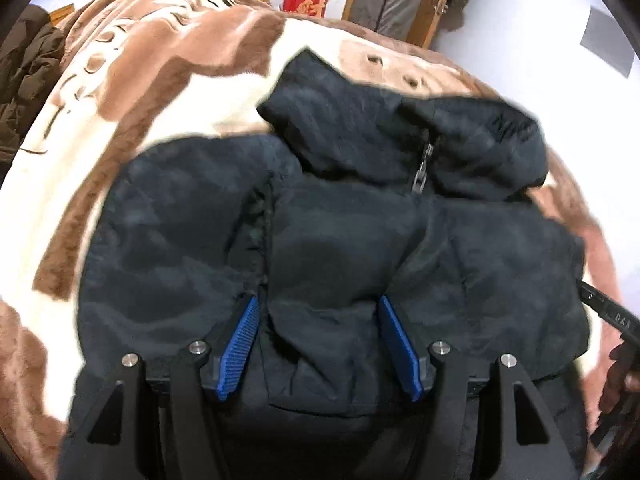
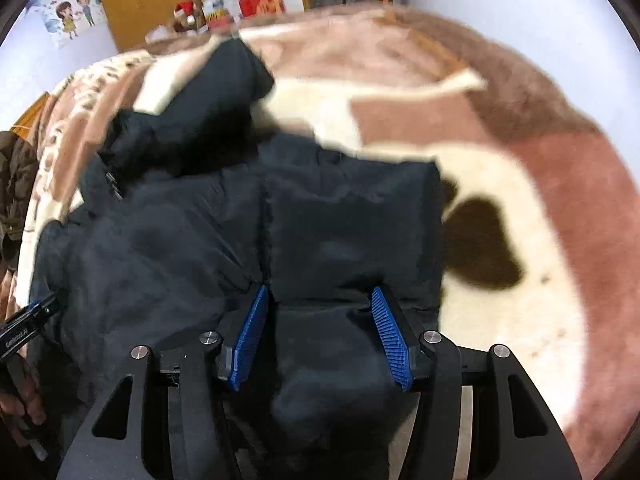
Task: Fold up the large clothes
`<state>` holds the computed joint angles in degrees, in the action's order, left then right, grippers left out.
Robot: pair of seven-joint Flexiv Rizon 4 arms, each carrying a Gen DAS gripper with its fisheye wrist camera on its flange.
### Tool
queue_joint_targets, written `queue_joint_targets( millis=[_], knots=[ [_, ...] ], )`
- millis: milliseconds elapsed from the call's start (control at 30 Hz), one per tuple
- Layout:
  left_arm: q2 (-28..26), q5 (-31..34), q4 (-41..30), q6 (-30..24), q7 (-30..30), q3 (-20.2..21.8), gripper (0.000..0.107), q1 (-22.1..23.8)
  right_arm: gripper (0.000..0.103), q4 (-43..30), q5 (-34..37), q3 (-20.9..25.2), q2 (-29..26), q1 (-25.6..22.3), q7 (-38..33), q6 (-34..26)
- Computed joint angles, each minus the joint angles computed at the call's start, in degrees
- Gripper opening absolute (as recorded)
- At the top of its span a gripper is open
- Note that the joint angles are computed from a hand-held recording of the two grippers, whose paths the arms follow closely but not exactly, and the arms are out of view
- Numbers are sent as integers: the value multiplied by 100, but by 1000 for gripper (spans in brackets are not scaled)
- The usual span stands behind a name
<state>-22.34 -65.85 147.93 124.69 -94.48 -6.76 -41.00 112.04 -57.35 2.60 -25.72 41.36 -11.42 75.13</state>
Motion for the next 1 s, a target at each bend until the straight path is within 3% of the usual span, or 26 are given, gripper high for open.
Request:
queue_joint_targets(
  millis=[67, 133, 200, 267, 333, 533, 667, 867, 1000],
  knots=[
    [101, -369, -73, 301, 433, 53, 65, -185, 55, -91, -330, -149, 29, 100, 214, 107],
    [-39, -853, -296, 679, 1060, 1, 65, -232, 55, -383, -50, 79, -199, 55, -143, 36],
    [-215, -1120, -525, 480, 1520, -94, 65, 32, 55, -669, 372, 289, -501, 58, -675, -150],
    [-326, -167, -354, 32, 840, -96, 66, 593, 55, -871, 598, 248, -742, 210, -924, -340],
    [-487, 786, -210, 112, 204, 10, 66, 886, 55, -856, 508, -29, -852, 404, -776, -203],
    [-846, 884, -361, 277, 56, 333, 67, 540, 55, -722, 169, -469, -908, 712, -408, -21],
    [-841, 812, -400, 208, 86, 407, 67, 448, 55, -716, 230, -342, -873, 626, -457, -78],
    [-64, 683, -122, -252, 186, 447, 66, 426, 55, -703, 802, 73, -503, 415, -921, -393],
    [366, 324, -31, -172, 612, 448, 66, 319, 55, -720, 904, 91, -294, 365, -864, -255]
  ],
)
